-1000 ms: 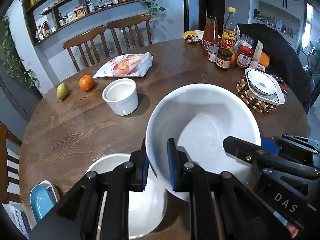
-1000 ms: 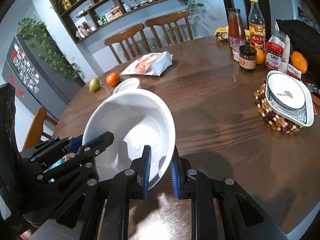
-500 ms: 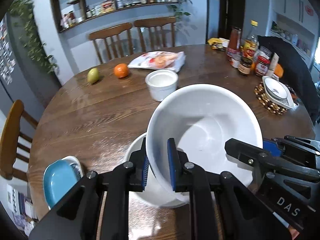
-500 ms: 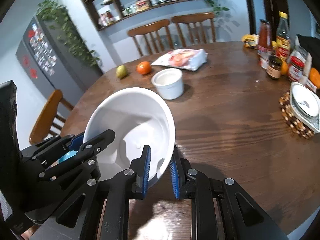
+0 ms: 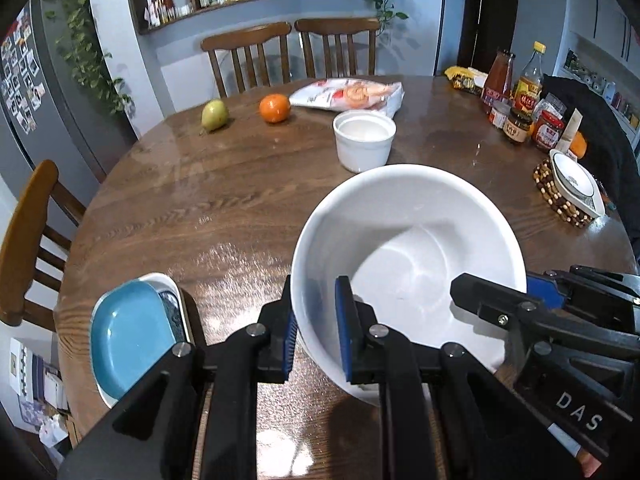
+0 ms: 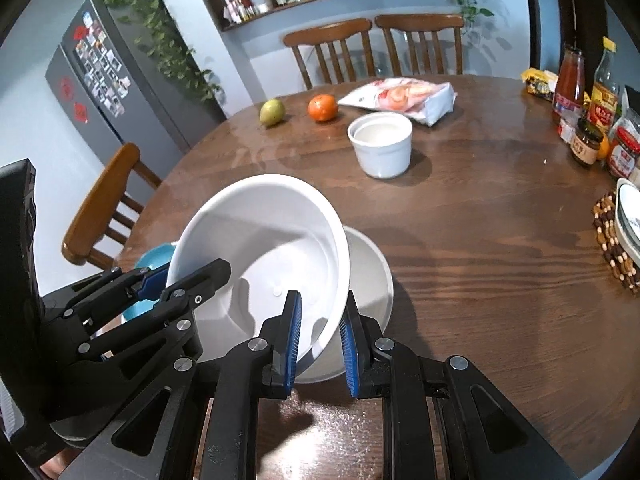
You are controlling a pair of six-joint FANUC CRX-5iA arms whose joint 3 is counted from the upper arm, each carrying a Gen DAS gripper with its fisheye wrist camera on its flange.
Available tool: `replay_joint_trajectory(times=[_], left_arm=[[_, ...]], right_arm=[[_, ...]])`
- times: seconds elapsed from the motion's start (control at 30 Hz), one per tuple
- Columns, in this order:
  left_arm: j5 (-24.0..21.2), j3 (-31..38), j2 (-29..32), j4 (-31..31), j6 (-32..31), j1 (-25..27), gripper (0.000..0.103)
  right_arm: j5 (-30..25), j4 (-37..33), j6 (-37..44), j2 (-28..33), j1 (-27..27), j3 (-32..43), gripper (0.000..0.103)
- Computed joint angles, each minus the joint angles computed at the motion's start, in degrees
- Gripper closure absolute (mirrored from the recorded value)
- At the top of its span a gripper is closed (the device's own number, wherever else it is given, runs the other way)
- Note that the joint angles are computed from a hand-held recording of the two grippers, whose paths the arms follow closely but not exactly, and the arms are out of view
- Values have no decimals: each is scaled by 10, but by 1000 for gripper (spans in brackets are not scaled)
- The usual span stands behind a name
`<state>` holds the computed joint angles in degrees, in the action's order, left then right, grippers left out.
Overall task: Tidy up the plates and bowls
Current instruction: 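Carry the white bowl with the left gripper over the large white bowl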
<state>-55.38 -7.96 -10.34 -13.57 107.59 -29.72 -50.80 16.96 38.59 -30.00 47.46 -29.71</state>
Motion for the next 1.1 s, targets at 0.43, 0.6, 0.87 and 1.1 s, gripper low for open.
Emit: replay_joint_trajectory(times=[0.43, 0.6, 0.87, 1.1], left_arm=[[-10, -9, 29, 32, -18, 15, 88], [-19, -6, 36, 30, -16, 15, 88], [-26, 2, 45, 22, -10, 10, 87], [-29, 7, 51, 15, -5, 6, 87]], right_arm=[[-25, -53, 49, 39, -24, 21, 82], [-30, -60, 66, 52, -28, 28, 82], [-36, -67, 81, 61, -32, 33, 82], [-38, -77, 93, 66, -39, 38, 82]])
